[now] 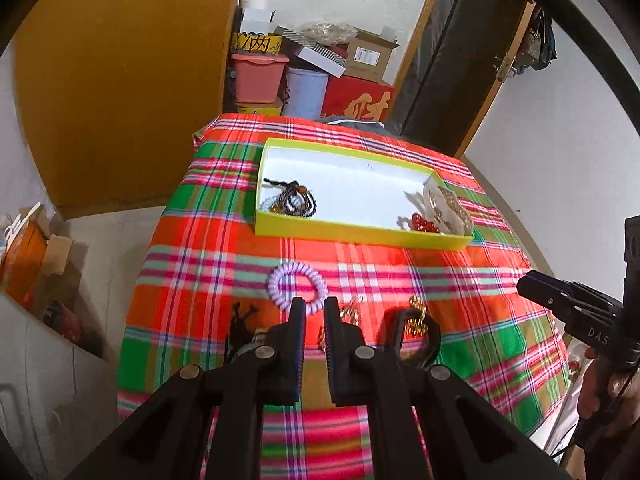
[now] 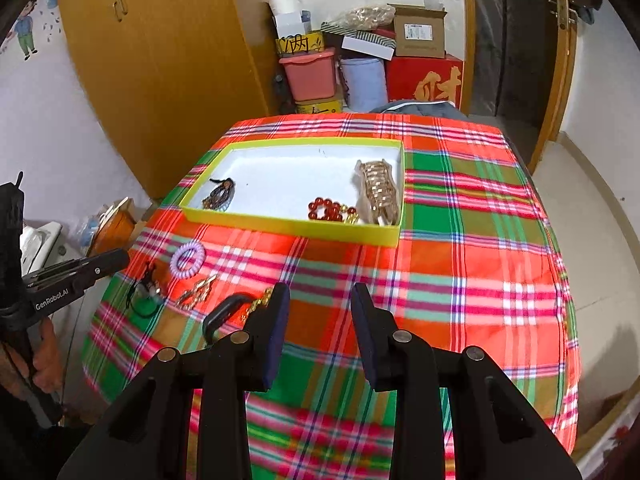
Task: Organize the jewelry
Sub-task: 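Release both items in the box and withdraw both grippers, then grasp black bear-charm hair tie with left gripper while right gripper grasps gold charm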
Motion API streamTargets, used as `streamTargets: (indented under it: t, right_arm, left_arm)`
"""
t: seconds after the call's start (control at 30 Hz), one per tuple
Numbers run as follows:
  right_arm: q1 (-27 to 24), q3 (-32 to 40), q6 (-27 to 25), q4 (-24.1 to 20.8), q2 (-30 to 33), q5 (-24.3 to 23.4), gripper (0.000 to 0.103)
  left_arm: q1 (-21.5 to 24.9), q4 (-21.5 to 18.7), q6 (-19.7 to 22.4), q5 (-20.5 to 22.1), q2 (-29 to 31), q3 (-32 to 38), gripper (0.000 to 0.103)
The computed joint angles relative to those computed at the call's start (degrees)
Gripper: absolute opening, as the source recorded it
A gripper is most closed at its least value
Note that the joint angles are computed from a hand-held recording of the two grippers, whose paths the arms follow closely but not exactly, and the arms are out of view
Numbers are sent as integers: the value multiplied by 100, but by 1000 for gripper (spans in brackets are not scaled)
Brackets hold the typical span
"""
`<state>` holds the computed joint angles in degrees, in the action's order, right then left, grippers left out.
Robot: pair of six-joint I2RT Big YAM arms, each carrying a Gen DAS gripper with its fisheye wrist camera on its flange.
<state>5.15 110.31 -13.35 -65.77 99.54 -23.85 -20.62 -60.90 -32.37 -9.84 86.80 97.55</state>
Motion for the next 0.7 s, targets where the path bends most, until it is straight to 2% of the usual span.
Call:
streamTargets:
  t: [0.4,0.53,0.7]
  right_arm:
    - [-2,-244,-54,-34,-149,-55,33]
    - [15,-251,-81,-67,-145,-96,33]
    - [69,-187,-99,-214,-56,-128,33]
  left_arm:
    - [32,-75,-192,-115,-266,-286,8]
    - [71,-29,-257,-125,-322,-365,26]
    - [127,-2,-305,-110,-346,-426,27]
